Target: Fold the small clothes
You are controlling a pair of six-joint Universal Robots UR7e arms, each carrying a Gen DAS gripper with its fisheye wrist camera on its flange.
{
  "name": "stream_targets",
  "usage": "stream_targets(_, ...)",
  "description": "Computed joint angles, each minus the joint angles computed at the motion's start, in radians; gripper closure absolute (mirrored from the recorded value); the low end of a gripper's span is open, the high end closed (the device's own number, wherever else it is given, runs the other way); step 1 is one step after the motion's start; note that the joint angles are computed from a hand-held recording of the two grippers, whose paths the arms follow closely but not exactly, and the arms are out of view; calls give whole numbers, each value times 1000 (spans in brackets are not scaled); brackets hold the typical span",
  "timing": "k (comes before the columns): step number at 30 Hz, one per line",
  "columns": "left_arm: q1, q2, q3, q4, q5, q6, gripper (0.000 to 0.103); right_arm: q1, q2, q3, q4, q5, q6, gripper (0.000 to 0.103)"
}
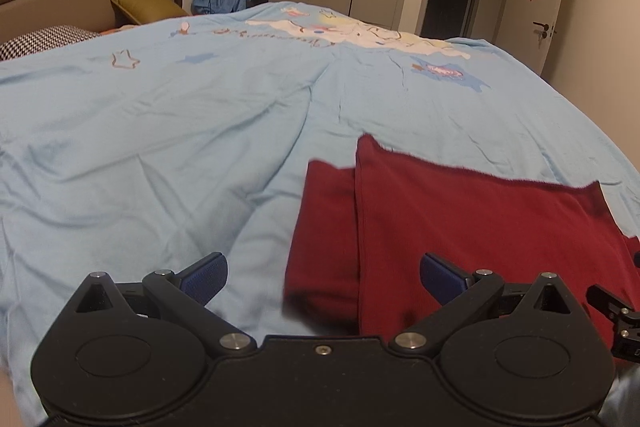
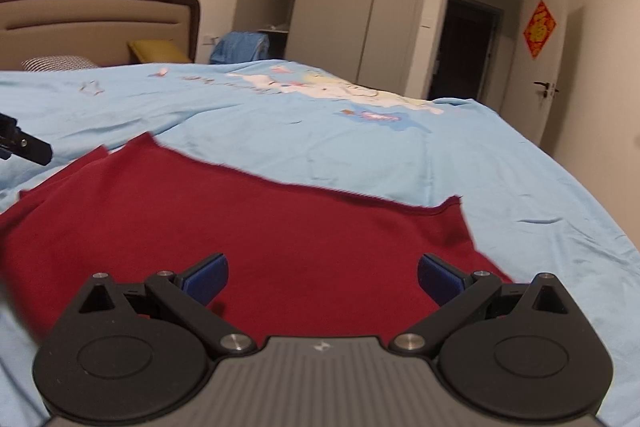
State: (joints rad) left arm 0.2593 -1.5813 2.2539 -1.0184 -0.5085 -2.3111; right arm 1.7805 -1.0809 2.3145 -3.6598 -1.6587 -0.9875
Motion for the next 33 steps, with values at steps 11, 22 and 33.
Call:
stream_targets(11, -50, -51, 127, -288, -56, 91, 1, -5, -57, 99, 7, -55, 10, 0)
stream_targets(22, 9, -63, 165, -490, -30, 146, 1, -30, -29, 133, -53, -87, 14, 0)
stream_targets(33, 27, -40, 144, -484, -36, 159, 1, -46, -9, 150, -113, -55, -1, 0)
